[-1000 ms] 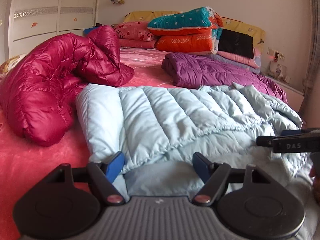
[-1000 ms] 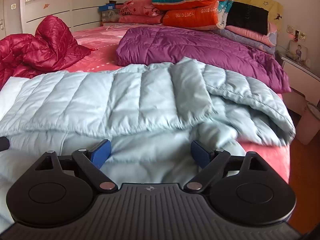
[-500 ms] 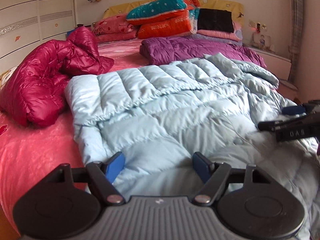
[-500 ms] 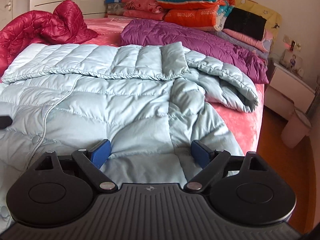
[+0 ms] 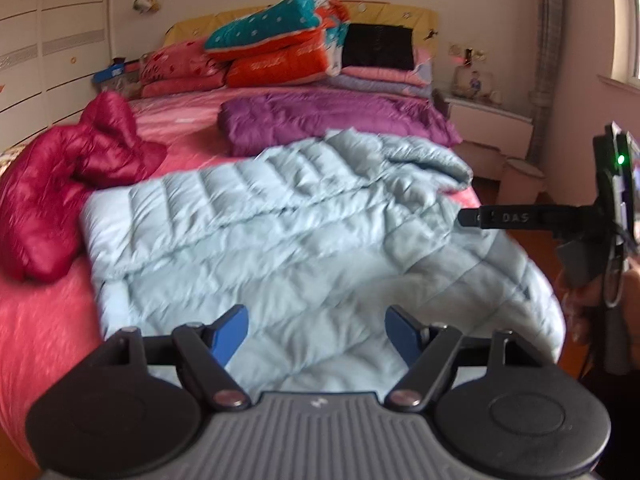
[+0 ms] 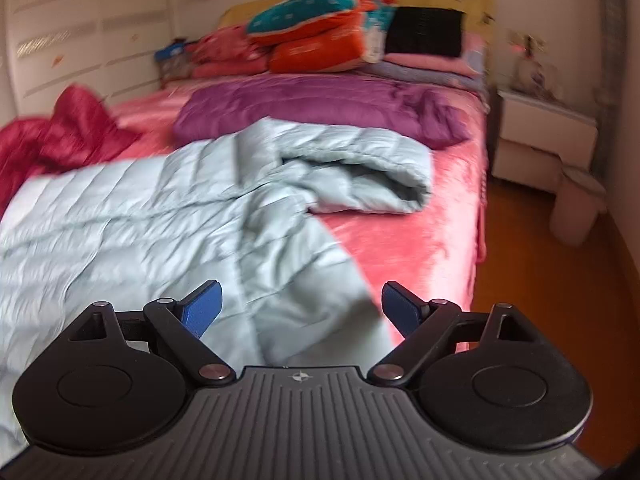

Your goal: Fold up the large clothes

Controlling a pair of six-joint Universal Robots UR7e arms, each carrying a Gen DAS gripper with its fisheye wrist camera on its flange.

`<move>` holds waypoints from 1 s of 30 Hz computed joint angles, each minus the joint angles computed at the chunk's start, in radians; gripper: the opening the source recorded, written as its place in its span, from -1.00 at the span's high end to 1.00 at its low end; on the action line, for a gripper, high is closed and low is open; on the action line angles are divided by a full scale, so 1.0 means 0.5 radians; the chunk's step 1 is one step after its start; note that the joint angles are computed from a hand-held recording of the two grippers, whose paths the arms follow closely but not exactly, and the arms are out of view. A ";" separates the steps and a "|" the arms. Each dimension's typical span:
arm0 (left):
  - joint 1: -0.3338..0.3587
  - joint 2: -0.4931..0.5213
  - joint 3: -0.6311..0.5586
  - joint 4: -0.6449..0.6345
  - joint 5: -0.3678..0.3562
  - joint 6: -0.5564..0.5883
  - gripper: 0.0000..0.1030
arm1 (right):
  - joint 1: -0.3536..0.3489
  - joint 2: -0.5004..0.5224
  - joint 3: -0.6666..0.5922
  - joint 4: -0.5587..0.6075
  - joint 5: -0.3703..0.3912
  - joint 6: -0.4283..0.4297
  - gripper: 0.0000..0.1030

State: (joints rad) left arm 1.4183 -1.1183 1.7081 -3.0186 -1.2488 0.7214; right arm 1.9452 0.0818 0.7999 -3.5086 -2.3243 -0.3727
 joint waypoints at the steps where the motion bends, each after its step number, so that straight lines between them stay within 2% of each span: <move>1: -0.022 0.000 -0.012 0.021 -0.017 -0.022 -0.47 | -0.014 -0.032 0.047 -0.051 0.012 0.061 -1.00; 3: -0.066 0.012 -0.056 0.092 -0.064 -0.084 -0.47 | -0.036 -0.077 0.112 -0.171 0.004 0.142 -1.00; 9: -0.174 0.168 -0.282 0.299 -0.160 -0.228 -0.47 | -0.089 -0.109 0.131 -0.452 -0.099 0.212 -1.00; 20: -0.213 0.740 -0.910 0.507 -0.308 -0.595 -0.46 | -0.179 -0.069 -0.037 -0.713 -0.156 0.153 -1.00; 25: -0.185 1.042 -1.308 0.628 -0.334 -0.914 -0.42 | -0.242 -0.166 0.098 -0.803 -0.173 0.447 -1.00; 28: -0.164 1.226 -1.568 0.685 -0.327 -1.104 -0.37 | -0.274 -0.197 0.142 -0.825 -0.149 0.569 -1.00; 30: -0.158 1.330 -1.713 0.688 -0.305 -1.153 -0.36 | -0.293 -0.218 0.170 -0.814 -0.109 0.631 -1.00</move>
